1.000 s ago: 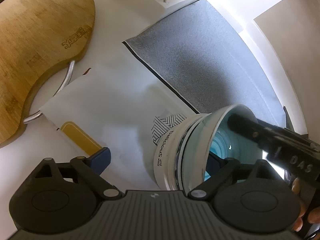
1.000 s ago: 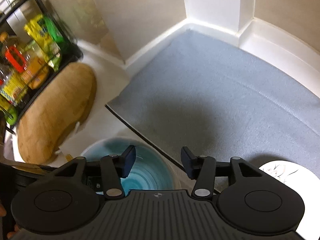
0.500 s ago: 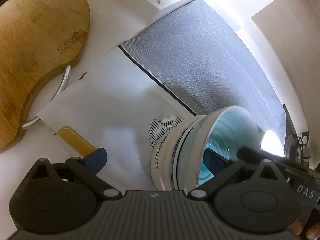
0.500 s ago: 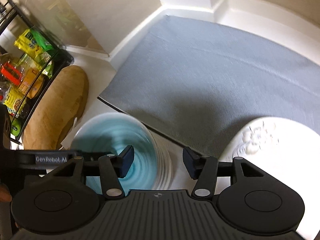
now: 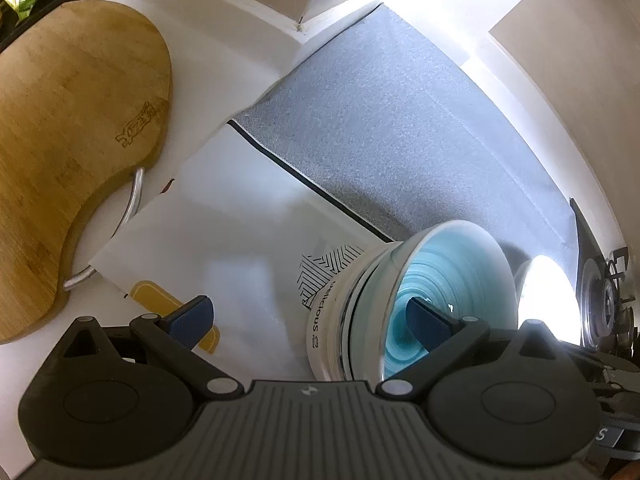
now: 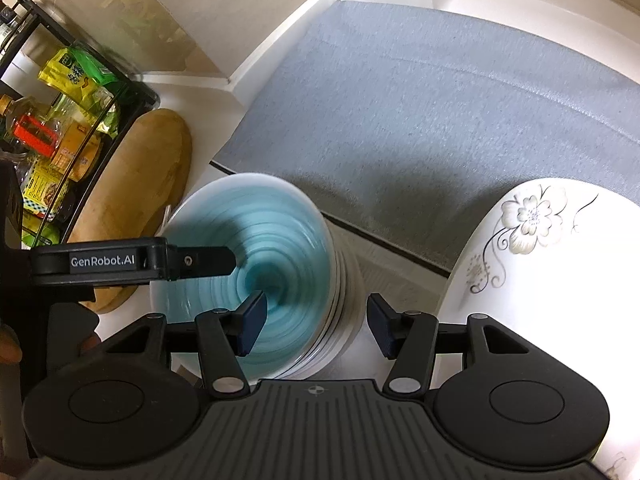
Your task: Organize plates and bowls
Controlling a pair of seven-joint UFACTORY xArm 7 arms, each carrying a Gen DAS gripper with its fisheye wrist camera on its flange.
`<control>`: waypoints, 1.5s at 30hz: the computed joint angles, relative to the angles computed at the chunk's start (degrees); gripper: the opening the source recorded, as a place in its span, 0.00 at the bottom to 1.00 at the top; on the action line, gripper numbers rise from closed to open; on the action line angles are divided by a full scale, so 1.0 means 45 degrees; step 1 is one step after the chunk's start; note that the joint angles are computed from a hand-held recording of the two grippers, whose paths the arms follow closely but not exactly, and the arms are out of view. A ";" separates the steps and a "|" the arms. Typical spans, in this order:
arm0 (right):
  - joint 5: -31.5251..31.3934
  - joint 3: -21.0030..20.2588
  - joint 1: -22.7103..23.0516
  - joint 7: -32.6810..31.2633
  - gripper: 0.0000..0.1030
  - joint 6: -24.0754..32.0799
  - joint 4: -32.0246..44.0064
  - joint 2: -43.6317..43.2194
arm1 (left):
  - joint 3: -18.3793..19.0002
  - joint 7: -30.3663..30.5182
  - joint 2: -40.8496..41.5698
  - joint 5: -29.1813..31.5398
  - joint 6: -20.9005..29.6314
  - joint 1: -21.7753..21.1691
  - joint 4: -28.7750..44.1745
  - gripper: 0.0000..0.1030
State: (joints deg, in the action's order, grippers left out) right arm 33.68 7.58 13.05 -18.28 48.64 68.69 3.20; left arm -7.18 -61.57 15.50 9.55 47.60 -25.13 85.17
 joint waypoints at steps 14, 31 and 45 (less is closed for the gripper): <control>0.0058 0.0034 -0.0014 -0.0019 0.57 0.0313 0.0020 0.0244 | -0.0004 0.0539 0.0231 -0.0161 0.0159 0.0057 0.0208 0.99; 0.0091 0.0134 -0.0049 0.0285 0.60 0.0026 -0.0075 0.0486 | 0.0025 0.1624 0.0957 -0.0841 0.0072 0.0145 0.0792 0.99; -0.0931 0.0356 0.0392 0.0458 0.66 -0.0550 0.0130 0.0559 | -0.0113 0.2973 0.0520 -0.2127 -0.0811 0.0791 -0.0111 1.00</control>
State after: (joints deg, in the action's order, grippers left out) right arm 29.50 9.18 14.81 -16.22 46.17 69.27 5.72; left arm -7.69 -48.19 17.84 -0.02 43.95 -21.56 84.67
